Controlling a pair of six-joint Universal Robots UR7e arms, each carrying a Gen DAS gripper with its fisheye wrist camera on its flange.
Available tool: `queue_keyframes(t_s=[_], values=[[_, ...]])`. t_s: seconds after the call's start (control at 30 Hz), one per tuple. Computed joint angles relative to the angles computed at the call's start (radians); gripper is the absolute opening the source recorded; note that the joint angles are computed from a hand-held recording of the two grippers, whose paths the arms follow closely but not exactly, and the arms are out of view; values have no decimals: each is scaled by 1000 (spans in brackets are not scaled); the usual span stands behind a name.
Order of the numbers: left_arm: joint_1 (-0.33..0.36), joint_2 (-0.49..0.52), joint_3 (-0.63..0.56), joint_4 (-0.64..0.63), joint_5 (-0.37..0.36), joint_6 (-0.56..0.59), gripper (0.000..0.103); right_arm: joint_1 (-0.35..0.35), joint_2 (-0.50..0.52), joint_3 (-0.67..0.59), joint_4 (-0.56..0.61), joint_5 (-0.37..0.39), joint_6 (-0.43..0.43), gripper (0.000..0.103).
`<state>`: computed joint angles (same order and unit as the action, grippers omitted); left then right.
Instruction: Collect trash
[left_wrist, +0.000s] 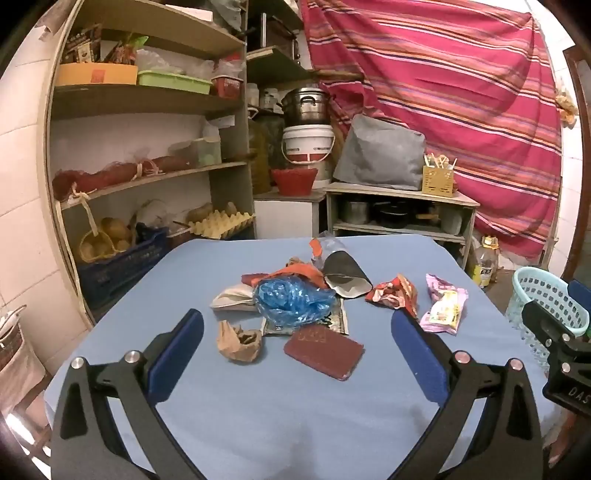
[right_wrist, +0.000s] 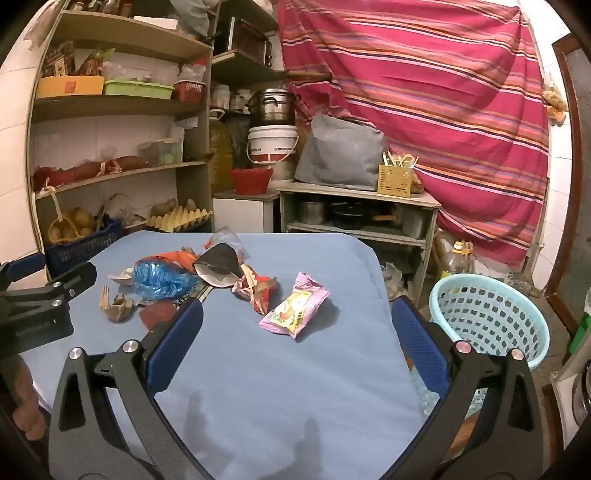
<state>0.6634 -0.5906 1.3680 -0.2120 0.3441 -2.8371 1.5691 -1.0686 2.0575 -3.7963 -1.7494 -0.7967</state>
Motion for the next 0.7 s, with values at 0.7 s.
queue_keyframes(t_s=[0.7], values=[[-3, -18, 24, -13, 5, 0, 99, 3, -5, -2, 13, -13, 2, 99]])
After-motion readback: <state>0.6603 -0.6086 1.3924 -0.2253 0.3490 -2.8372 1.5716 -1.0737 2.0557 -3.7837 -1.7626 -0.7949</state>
